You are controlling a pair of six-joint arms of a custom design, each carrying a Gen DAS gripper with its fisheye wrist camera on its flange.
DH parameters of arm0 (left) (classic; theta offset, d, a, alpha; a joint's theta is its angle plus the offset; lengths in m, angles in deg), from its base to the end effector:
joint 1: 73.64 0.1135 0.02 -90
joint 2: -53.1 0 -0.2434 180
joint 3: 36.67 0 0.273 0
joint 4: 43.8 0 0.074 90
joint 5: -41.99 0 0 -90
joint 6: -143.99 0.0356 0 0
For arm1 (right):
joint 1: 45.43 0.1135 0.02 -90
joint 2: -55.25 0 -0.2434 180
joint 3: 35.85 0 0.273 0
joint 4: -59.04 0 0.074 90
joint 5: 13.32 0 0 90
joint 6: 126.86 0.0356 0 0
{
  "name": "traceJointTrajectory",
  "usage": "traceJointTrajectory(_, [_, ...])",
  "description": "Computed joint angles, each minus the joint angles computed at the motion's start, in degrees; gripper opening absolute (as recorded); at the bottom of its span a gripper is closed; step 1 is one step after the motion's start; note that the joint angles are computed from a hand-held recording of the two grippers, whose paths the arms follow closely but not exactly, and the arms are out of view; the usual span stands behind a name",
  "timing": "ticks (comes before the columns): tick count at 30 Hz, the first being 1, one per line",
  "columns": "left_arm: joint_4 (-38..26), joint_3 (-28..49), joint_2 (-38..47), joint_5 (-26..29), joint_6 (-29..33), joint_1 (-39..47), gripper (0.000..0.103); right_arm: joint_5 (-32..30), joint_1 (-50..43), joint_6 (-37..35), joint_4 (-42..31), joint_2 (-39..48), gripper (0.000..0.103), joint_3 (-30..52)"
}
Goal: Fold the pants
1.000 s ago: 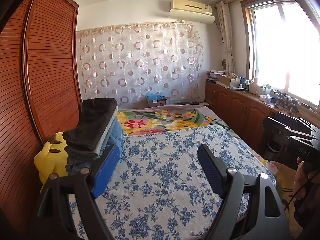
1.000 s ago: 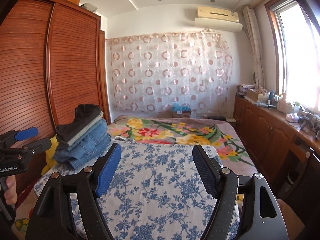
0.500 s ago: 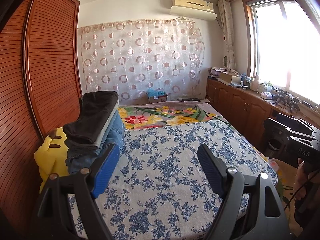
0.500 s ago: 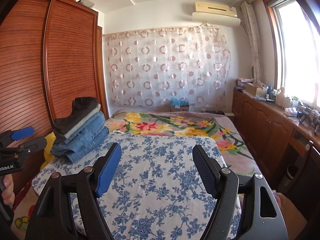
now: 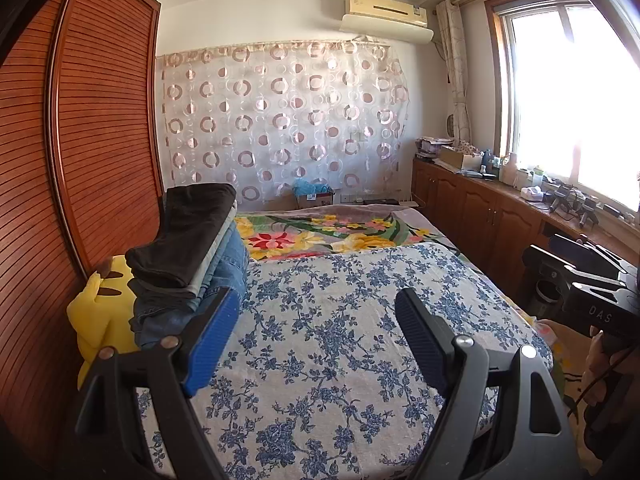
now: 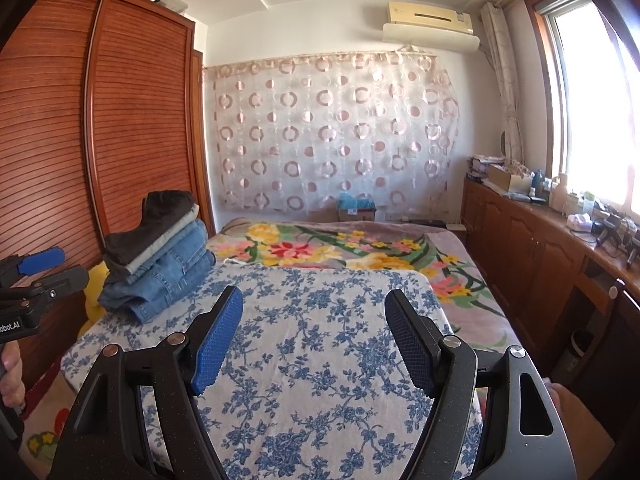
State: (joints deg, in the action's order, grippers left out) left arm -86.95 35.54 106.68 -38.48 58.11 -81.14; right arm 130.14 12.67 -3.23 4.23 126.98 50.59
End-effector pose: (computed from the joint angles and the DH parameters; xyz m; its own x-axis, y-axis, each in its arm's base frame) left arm 0.2307 -0.0363 0.3513 -0.3904 0.1229 -0.9124 0.3069 0.9517 -0.0032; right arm 0.1725 0.2231 0.3526 -0.3835 0.0079 -0.9235 0.0381 0.9992 -0.0073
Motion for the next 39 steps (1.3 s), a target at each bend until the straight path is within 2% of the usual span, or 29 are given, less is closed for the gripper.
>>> traceJointTrajectory(39, [-0.3,-0.1,-0.8,0.3,-0.1,0.0,0.081,0.5,0.6,0.4,0.0,0.4,0.075,0.1])
